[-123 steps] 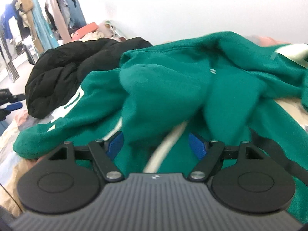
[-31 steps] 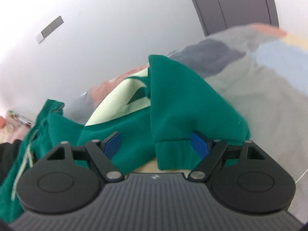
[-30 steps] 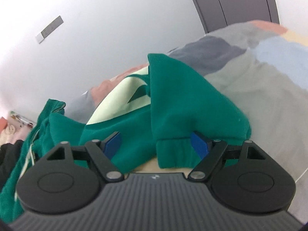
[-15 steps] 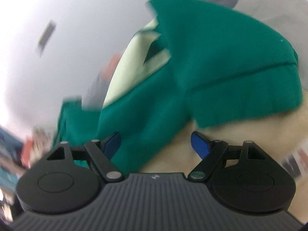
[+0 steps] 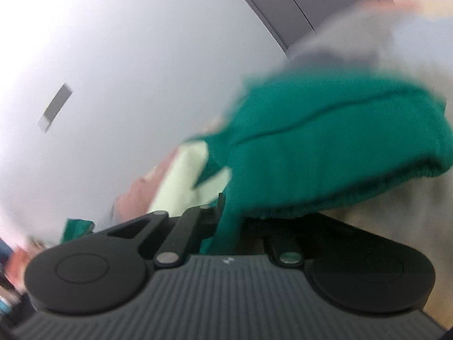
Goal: Fold large clothes
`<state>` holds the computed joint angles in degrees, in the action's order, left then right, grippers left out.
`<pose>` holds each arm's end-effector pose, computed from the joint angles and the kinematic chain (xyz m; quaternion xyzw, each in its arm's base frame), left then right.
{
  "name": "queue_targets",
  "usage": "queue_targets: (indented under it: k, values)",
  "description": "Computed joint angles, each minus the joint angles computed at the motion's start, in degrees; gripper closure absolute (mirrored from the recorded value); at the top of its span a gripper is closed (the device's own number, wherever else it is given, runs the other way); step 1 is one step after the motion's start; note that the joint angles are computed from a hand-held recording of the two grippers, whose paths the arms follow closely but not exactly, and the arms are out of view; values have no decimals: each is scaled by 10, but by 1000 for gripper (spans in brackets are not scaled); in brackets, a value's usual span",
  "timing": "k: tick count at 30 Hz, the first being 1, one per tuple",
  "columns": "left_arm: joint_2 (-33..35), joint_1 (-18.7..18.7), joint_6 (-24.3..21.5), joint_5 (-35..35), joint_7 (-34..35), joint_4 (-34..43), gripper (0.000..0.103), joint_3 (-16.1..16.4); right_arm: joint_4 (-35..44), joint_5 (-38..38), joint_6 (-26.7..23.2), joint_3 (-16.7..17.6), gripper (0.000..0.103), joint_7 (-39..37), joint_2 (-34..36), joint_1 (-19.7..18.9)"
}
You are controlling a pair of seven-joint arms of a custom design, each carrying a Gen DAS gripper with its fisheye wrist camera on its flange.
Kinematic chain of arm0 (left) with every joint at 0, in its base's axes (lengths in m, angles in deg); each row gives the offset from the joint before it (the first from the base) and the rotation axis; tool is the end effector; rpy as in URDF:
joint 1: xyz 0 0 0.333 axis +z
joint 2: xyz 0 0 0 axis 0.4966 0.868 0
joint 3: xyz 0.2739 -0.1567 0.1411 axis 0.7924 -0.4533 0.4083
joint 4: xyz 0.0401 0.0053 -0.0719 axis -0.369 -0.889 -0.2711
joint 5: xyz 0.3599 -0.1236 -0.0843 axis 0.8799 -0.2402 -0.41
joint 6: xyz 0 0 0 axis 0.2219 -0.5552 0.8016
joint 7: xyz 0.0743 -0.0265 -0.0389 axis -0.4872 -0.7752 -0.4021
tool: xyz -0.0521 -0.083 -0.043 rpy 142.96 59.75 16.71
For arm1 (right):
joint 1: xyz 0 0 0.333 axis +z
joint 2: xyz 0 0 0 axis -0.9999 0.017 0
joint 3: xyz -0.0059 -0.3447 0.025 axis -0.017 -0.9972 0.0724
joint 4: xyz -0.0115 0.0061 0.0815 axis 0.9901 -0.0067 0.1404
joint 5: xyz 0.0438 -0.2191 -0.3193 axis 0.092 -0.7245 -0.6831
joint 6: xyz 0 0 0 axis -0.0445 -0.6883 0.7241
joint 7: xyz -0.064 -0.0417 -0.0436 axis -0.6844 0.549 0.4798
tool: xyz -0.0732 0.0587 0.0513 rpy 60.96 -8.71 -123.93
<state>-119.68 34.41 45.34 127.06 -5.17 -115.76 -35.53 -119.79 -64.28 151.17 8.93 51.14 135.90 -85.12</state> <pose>0.2739 -0.0467 0.4629 -0.8794 -0.0751 -0.3013 0.3610 0.7984 0.1569 0.3998 -0.4571 0.6945 -0.1594 0.5323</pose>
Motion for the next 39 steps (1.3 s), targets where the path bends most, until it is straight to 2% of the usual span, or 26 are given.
queue_targets:
  k: [2,4,6,9,11,16,18,21,23,26,27,29,30,31,33,35,37,39]
  values:
    - [-4,10,10,21,13,-1,103,12,18,-11,2,-1,95,-10,3,-7]
    - [-5,12,20,40,33,-4,103,15,50,-12,-6,-29,95,-8,8,3]
    - [-6,4,32,38,49,-10,103,22,82,-9,-19,-82,95,-4,15,29]
    - [-10,-5,70,23,62,-16,102,39,107,-9,-59,-193,95,21,23,87]
    - [-16,-16,63,-4,88,-14,102,31,118,-13,-85,-257,95,60,39,122]
    - [-17,-43,53,-44,141,4,102,5,67,-36,-106,-324,92,141,17,170]
    - [-25,-57,43,-59,148,9,102,-12,34,-46,-94,-327,91,156,-5,180]
    - [-30,-73,38,-72,153,16,102,-30,-44,-53,-69,-294,91,149,-62,173]
    - [-27,-83,35,-83,150,24,102,-40,-109,-49,-40,-259,89,129,-103,155]
    - [-15,-92,36,-95,133,35,98,-58,-181,-29,-28,-219,80,112,-157,137]
    - [-10,-96,38,-97,128,36,94,-60,-201,-24,-23,-197,74,104,-172,123]
    - [-4,-98,53,-97,101,34,80,-72,-243,-24,7,-143,59,78,-197,88]
    - [0,-99,54,-100,89,36,69,-78,-264,-28,17,-114,52,66,-211,67]
    - [6,-101,56,-101,82,38,64,-80,-285,-34,26,-77,51,56,-222,38]
    - [18,-106,59,-100,78,44,62,-79,-323,-59,43,17,51,49,-238,-41]
    - [28,-112,55,-99,76,50,61,-83,-347,-94,49,95,51,53,-248,-109]
    - [42,-119,40,-103,80,60,58,-83,-377,-131,57,137,51,61,-263,-148]
    - [41,-127,44,-106,75,53,56,-74,-404,-174,50,179,51,70,-277,-188]
